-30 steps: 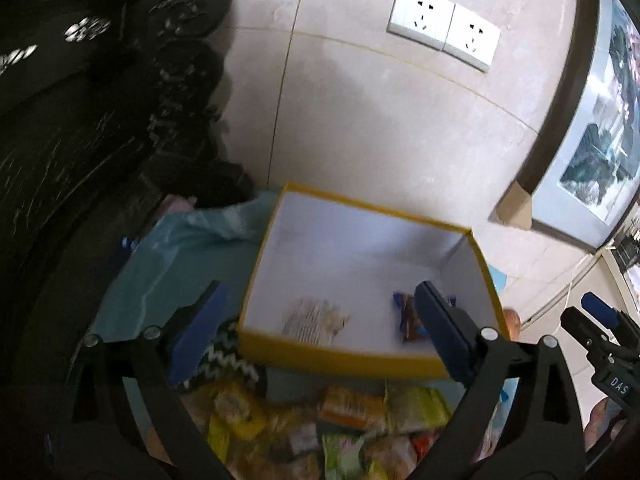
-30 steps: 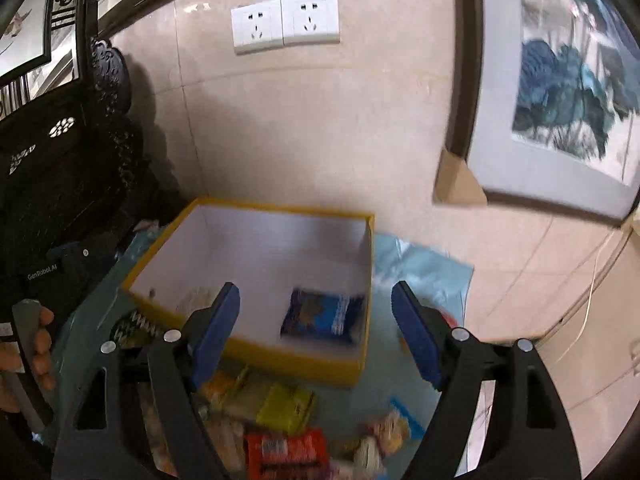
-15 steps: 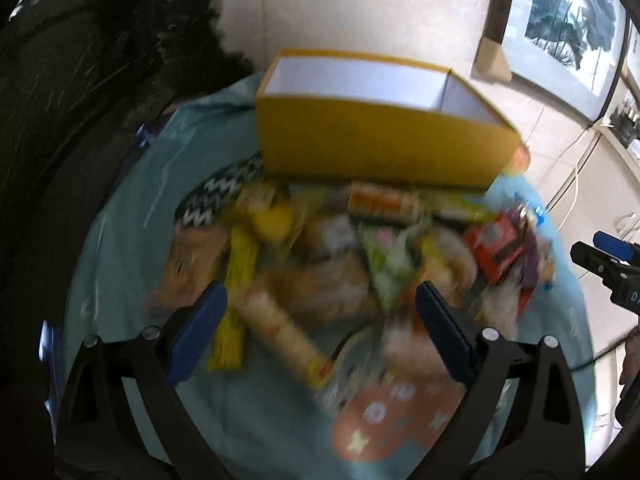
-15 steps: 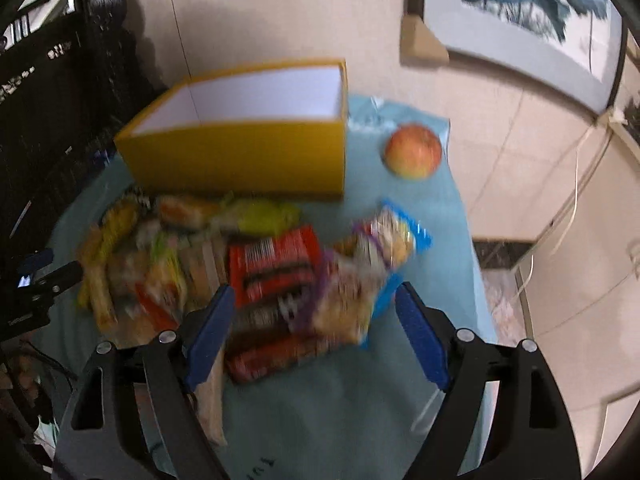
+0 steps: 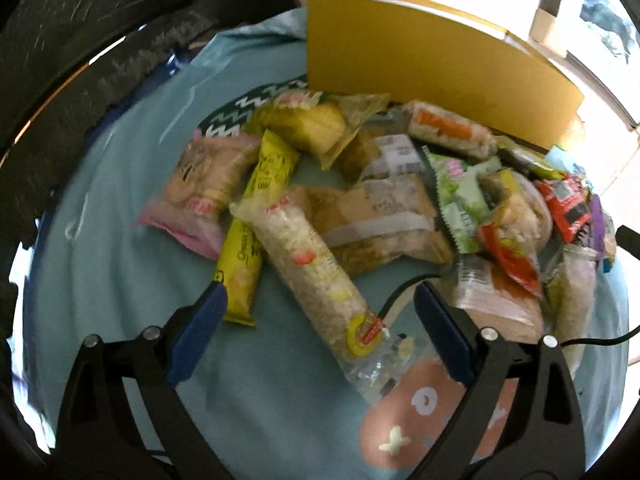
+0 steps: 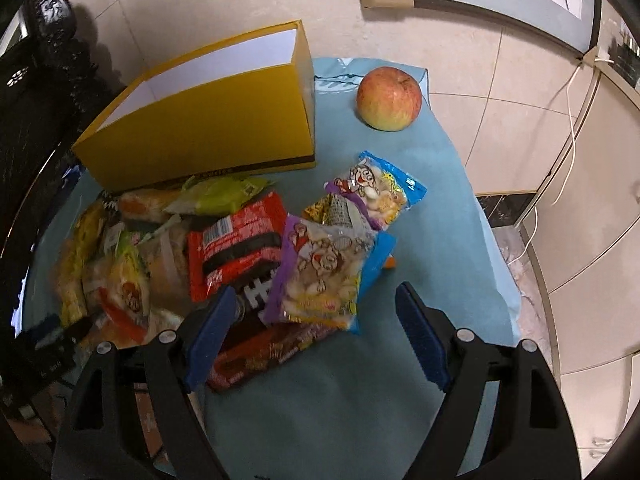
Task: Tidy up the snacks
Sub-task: 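Grasp the clear rice-cracker stick bag with the left tool while the right grasps the purple cartoon bag, then lift both held bags and carry them over the yellow box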
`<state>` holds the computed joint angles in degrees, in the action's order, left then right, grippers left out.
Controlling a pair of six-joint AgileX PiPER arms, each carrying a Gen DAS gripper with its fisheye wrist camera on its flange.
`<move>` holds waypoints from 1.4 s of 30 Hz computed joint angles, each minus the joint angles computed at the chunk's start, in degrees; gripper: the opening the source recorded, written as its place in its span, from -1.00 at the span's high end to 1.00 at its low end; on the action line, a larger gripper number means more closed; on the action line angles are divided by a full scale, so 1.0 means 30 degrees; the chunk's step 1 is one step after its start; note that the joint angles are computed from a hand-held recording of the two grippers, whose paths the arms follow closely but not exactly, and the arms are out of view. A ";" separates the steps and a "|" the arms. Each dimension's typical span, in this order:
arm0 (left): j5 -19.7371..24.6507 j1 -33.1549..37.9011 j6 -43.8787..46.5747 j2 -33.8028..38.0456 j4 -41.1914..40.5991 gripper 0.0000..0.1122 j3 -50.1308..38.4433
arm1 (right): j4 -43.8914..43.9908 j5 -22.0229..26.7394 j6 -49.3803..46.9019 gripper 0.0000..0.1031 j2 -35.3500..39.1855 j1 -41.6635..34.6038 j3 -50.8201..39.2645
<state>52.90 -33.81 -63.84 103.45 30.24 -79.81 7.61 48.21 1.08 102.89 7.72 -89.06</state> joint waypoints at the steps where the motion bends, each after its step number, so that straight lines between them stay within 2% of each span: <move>1: -0.0031 -0.0064 -0.0204 0.0041 0.0208 -0.71 0.0156 | -0.0423 0.0046 0.0345 -0.59 0.0399 0.0183 -0.0390; 5: -0.0177 -0.0409 -0.1002 0.0139 0.1463 -0.70 0.0783 | -0.1390 0.1021 0.1438 -0.54 0.2205 0.0409 -0.1982; 6: -0.0283 -0.0427 -0.1072 0.0060 0.1614 -0.59 0.0940 | -0.0545 0.1804 0.1064 -0.22 0.2836 0.0072 -0.2510; 7: -0.0327 -0.0438 -0.1137 -0.0071 0.1770 -0.49 0.1104 | 0.1063 0.1854 0.0146 0.02 0.2943 -0.0392 -0.2451; 8: -0.0622 -0.0432 -0.1137 -0.0412 0.1891 -0.25 0.1471 | 0.1908 0.1826 -0.0444 0.17 0.2869 -0.0614 -0.2365; 9: -0.1280 -0.0183 -0.0574 -0.0815 0.1469 0.39 0.1831 | 0.1989 0.1873 -0.0893 0.28 0.2744 -0.0543 -0.2353; 10: -0.2702 0.0227 0.0364 -0.1397 0.0282 0.44 0.2509 | 0.2463 0.1986 -0.1523 0.30 0.2656 -0.0593 -0.2321; 12: -0.3574 0.0522 0.1031 -0.2097 -0.0927 0.45 0.3163 | 0.3162 0.2203 -0.2283 0.32 0.2315 -0.0693 -0.2096; 17: -0.3833 0.0035 0.1084 -0.2949 -0.1023 0.46 0.3928 | 0.3609 0.1855 -0.3058 0.32 0.0889 -0.0706 -0.1045; 26: -0.2633 -0.0648 0.0241 -0.3791 0.0310 0.51 0.2706 | 0.4943 0.2296 -0.4985 0.32 -0.0780 -0.1293 -0.1054; 31: -0.1246 -0.0979 0.1260 -0.2154 -0.0672 0.52 0.1924 | 0.5025 0.2802 -0.5431 0.32 -0.0849 -0.1568 -0.1092; 33: -0.1058 -0.1260 0.0510 -0.1706 0.0181 0.48 0.2206 | 0.5205 0.2931 -0.5886 0.32 -0.1089 -0.1689 -0.0783; 34: -0.0778 -0.1316 0.0312 -0.1349 0.0401 0.40 0.2116 | 0.5269 0.3015 -0.6156 0.32 -0.1257 -0.1738 -0.0592; 36: -0.0273 -0.1215 0.0114 -0.0779 0.0263 -0.28 0.1874 | 0.5371 0.3176 -0.6621 0.32 -0.1575 -0.1864 -0.0210; 37: -0.0085 -0.1207 -0.0316 -0.0602 0.0435 -0.28 0.1871 | 0.5445 0.3239 -0.6853 0.32 -0.1732 -0.1959 -0.0019; 38: -0.0419 -0.1062 -0.0617 -0.0733 0.0465 -0.15 0.2171 | 0.5501 0.3300 -0.7042 0.32 -0.1863 -0.2051 0.0134; 39: -0.0798 -0.0960 -0.0589 -0.0890 0.0365 0.43 0.2341 | 0.5577 0.3400 -0.7237 0.32 -0.1988 -0.2169 0.0236; 40: -0.0966 -0.0878 -0.0259 -0.0987 0.0146 0.50 0.2296 | 0.5661 0.3456 -0.7439 0.32 -0.2130 -0.2281 0.0355; 42: -0.1330 -0.0892 -0.0193 -0.1496 0.0070 0.50 0.2309 | 0.5902 0.3643 -0.7925 0.32 -0.2358 -0.2571 0.0432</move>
<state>48.91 -36.48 -64.42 98.96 30.45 -72.89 25.32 59.13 -22.69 95.82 0.01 -87.76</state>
